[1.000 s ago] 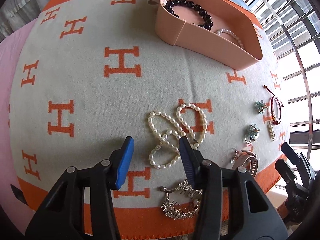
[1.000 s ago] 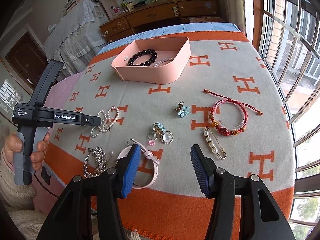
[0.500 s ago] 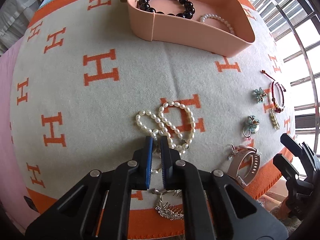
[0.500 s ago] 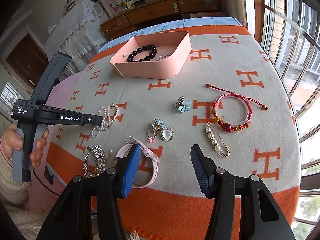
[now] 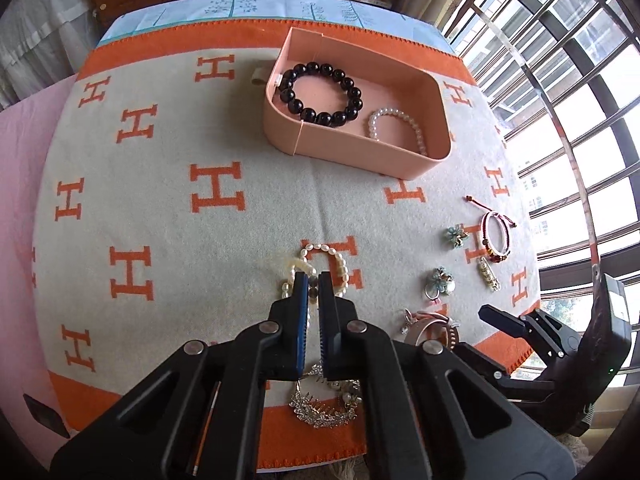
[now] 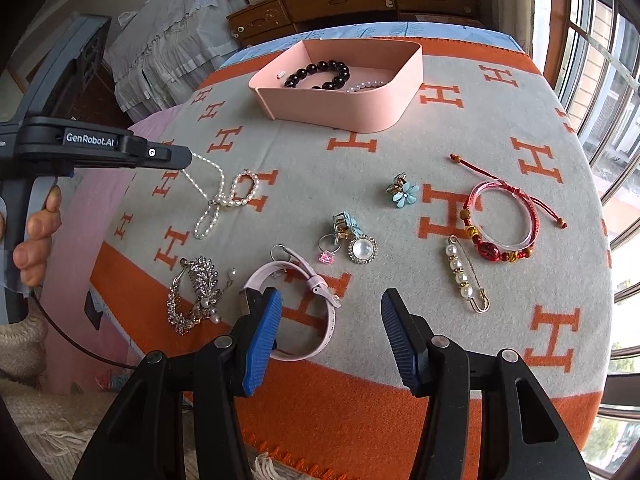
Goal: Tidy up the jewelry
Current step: 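Grasp the pink watch band with right tool while left tool lifts necklace, then carry necklace and watch into the pink tray and open both tools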
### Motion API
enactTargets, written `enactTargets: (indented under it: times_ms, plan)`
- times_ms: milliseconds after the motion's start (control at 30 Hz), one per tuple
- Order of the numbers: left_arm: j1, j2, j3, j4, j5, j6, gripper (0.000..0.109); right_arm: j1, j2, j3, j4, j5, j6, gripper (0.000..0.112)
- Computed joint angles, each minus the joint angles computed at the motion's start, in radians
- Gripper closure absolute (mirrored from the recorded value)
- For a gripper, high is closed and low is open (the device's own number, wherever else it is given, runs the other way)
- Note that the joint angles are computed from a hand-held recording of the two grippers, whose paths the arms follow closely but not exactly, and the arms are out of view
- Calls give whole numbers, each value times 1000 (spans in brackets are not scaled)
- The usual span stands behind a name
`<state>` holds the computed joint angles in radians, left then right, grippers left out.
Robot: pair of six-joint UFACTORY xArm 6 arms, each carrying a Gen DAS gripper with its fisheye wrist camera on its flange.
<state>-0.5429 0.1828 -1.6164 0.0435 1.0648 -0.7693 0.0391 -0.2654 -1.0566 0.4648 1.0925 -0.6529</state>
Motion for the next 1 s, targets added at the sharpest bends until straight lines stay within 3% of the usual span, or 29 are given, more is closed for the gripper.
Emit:
enactTargets:
  times_ms: [167,267,367,467,567,800,1000]
  plan:
    - [-22,-105,76,34,-49,-13,106,39,25,0,-45,-14,9,60]
    - [-35,-145,85,60,-49,-25,106,57,42,5,-81,-38,13,74]
    - [-45,-161,76,83,-47,-39,106,70,46,16,-100,-78,11,81]
    - [-50,-170,50,113,-32,-45,106,78,49,18,-101,-83,0,96]
    - [-55,-172,9,150,-9,-51,106,80,34,19,-102,-86,-5,99]
    - [-71,-115,-187,251,79,-29,106,68,10,-80,-50,-107,-3,102]
    - [-54,53,-508,294,181,16,106,95,88,-255,-75,-199,72,102]
